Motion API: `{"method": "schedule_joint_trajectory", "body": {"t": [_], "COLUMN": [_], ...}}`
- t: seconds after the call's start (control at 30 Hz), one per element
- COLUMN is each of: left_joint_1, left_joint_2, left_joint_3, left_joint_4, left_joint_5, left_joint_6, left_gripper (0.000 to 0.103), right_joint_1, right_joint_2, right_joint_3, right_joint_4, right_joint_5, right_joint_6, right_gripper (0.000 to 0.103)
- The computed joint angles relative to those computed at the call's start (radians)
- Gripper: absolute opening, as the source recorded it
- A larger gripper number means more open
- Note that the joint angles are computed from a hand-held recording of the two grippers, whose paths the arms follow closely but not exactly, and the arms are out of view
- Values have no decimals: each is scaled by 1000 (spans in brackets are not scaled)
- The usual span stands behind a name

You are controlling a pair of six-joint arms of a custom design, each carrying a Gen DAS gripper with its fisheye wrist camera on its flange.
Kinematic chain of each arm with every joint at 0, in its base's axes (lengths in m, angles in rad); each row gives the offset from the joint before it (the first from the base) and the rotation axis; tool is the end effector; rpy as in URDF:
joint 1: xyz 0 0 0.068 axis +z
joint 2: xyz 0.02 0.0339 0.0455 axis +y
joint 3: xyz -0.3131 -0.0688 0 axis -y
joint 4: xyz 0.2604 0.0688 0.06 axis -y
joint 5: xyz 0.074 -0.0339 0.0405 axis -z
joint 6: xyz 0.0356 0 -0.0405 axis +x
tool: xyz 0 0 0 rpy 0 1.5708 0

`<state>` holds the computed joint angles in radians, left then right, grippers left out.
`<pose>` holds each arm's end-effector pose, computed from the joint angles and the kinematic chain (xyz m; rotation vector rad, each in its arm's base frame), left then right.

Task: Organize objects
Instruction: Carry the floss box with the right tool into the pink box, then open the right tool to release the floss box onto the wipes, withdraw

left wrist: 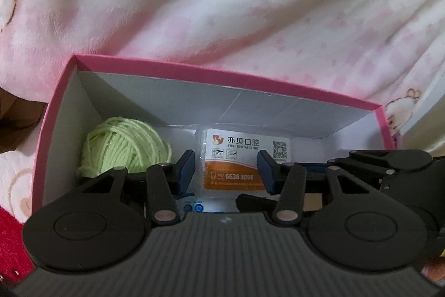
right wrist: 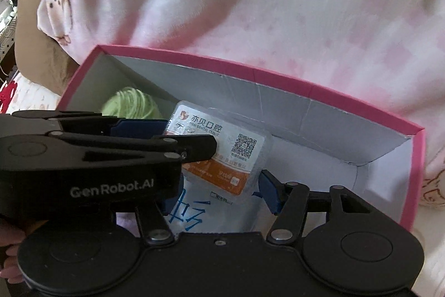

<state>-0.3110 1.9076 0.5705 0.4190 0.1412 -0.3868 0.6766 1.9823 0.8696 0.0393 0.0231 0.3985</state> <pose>0.2922 -0.0992 0.0828 -0.0354 2.5369 -0.4620 0.2863 0.2288 0.0971 -0.3643 2.6597 0.3224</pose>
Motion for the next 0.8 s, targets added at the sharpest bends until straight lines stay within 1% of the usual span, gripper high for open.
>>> {"method": "schedule_joint_trajectory", "body": {"t": [0.1, 0.13, 0.2, 0.27, 0.4, 0.47, 0.53, 0.57, 0.67, 0.77, 0.8], "left_joint_1": [-9, -12, -13, -22, -40, -47, -52, -55, -80, -89, -96], "left_joint_2": [8, 9, 4, -16, -82, -134, -195, -237, -360, -493, -546], "left_joint_3": [-2, -2, -3, -7, -23, -39, -62, -77, -99, -106, -109], "left_joint_4": [9, 12, 10, -5, -63, -104, -149, -180, -294, -438, -490], "left_joint_5": [-26, -29, -20, -33, -52, -50, -44, -41, -55, -84, -95], "left_joint_6": [-6, -8, 1, -1, 7, 2, 4, 7, -1, -2, -3], "left_gripper": [47, 45, 47, 49, 54, 57, 64, 66, 72, 84, 91], "right_joint_1": [14, 20, 31, 44, 69, 87, 109, 127, 180, 244, 278], "right_joint_2": [13, 15, 7, -26, -128, -197, -259, -293, -386, -492, -535], "right_joint_3": [7, 12, 5, -32, -128, -191, -242, -267, -303, -323, -326], "right_joint_4": [10, 2, -3, 20, 77, 108, 128, 130, 83, 5, -34], "right_joint_5": [29, 42, 70, 97, 110, 104, 107, 112, 140, 198, 228], "right_joint_6": [-2, 1, -5, -9, 15, 54, 80, 96, 138, 171, 187], "right_gripper": [61, 61, 61, 61, 62, 62, 62, 62, 63, 63, 64]}}
